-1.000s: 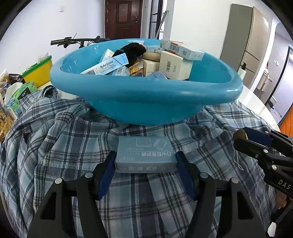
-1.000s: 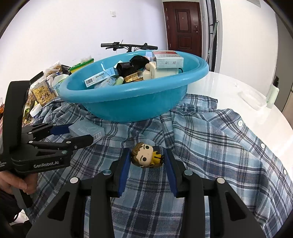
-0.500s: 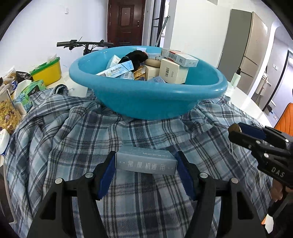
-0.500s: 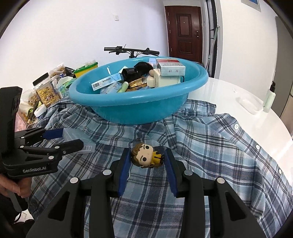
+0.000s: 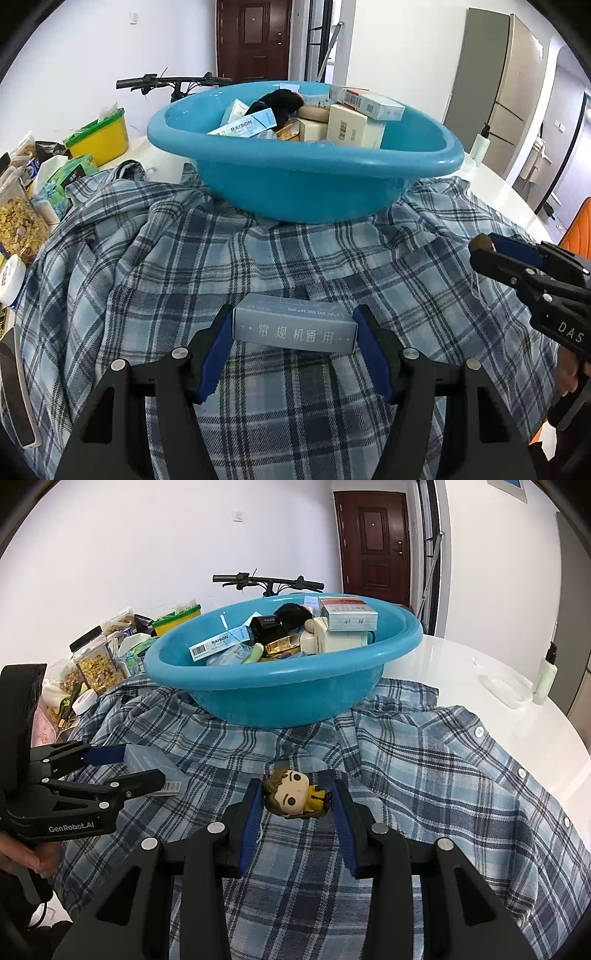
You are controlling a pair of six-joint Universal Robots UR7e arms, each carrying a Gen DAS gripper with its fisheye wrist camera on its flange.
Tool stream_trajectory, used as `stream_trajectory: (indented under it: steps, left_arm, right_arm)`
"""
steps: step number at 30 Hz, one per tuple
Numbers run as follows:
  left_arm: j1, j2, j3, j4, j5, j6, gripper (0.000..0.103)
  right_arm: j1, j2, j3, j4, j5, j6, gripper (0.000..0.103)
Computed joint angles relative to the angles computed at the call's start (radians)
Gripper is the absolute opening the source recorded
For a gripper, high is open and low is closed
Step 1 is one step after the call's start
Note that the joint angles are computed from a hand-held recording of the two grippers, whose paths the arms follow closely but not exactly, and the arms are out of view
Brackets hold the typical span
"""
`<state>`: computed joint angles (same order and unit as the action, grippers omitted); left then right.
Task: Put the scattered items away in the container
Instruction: 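Close the left tool on the grey box, then lift the grey box with the left tool toward the basin while the right tool stays at the figurine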
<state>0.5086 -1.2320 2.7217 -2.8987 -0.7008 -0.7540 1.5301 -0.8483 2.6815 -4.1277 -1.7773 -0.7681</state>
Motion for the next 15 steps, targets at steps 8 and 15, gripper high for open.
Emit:
stream_trajectory:
  steps: [8, 15]
  left_arm:
    - [0.051, 0.052, -0.043, -0.045, 0.012, 0.069, 0.067]
    - [0.077, 0.091, -0.06, -0.094, 0.013, 0.094, 0.067]
  right_arm:
    - [-0.024, -0.018, -0.009, 0.047, 0.016, 0.016, 0.036]
    - [-0.04, -0.043, -0.018, 0.09, 0.024, 0.028, 0.036]
